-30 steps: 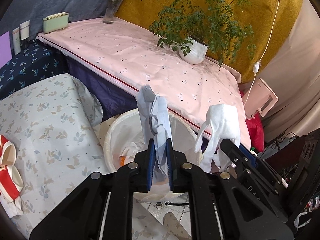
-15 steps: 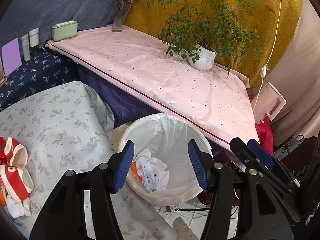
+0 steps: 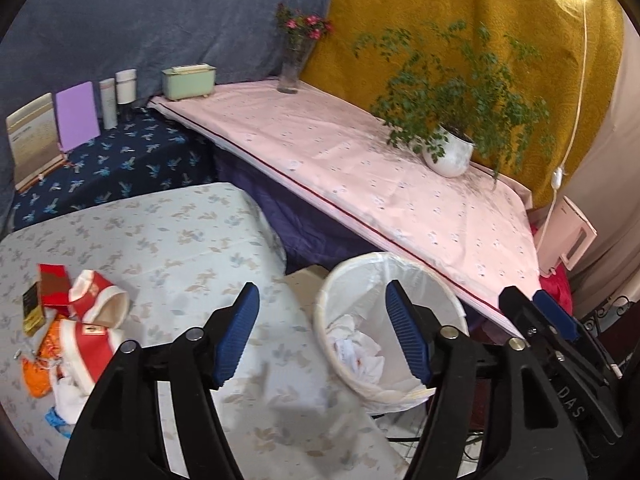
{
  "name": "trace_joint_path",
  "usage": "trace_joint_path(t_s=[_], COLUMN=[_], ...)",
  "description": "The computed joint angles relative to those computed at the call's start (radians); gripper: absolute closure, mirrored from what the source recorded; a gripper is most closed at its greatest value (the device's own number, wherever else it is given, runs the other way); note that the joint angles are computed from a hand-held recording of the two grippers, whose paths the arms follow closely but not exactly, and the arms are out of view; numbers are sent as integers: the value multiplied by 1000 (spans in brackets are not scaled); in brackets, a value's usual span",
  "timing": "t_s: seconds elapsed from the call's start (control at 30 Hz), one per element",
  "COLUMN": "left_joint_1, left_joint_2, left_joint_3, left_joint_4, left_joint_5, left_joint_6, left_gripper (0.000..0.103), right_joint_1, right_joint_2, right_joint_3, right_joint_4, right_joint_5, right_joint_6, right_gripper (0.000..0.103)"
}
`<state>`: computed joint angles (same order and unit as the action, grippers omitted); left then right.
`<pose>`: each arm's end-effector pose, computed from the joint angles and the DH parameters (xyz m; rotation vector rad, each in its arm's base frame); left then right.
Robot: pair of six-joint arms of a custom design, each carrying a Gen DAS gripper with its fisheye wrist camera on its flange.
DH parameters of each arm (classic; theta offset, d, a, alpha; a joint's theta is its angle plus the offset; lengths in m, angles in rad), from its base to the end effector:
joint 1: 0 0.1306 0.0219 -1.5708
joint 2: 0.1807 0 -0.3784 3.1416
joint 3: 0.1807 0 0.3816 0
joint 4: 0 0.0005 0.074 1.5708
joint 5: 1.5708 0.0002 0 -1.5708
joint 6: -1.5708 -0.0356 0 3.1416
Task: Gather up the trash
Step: 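Grasp the white glove with the left tool while the right tool reaches the red-white cup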
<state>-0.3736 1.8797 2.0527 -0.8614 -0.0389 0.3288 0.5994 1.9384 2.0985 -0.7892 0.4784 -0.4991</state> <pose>0.6150 -0.2401 0.4605 0.0301 2.2796 -0.3288 0.5719 0.3703 0.4521 0.1556 2.1171 0.1216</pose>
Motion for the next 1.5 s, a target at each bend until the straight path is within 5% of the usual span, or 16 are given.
trace_joint_path(t_s=[0.2,0.47,0.77,0.97,1.23,1.3,1.4,1.5], left_joint_1=[51,147,244,291,317,318,321,321], left_joint_2=[-100,-207,-254,-238,-205,-207,-209,-223], left_joint_3=[-145,-331,-474,-516,-515,-518,-522,-532], left_joint_4=[40,31,-29,-52,-53,-46,-39,-24], left_joint_5=[-65,-123,-104,-15,69,77,100,102], left_joint_6=[34,129,265,358,402,388,368,354], left_gripper=[18,13,13,14,47,69,86,91], right_joint_1=[40,99,156,178,187,189,189,190], right_joint_2=[38,124,256,335,378,392,407,442], right_joint_3=[61,176,351,462,513,533,556,620], right_joint_4=[-20,-84,-186,-254,-301,-315,-328,-359], right_joint_5=[-5,-34,-93,-120,-141,-143,-145,-154], right_joint_6=[7,6,4,7,1,0,0,-2], right_gripper=[35,33,33,33,33,33,33,33])
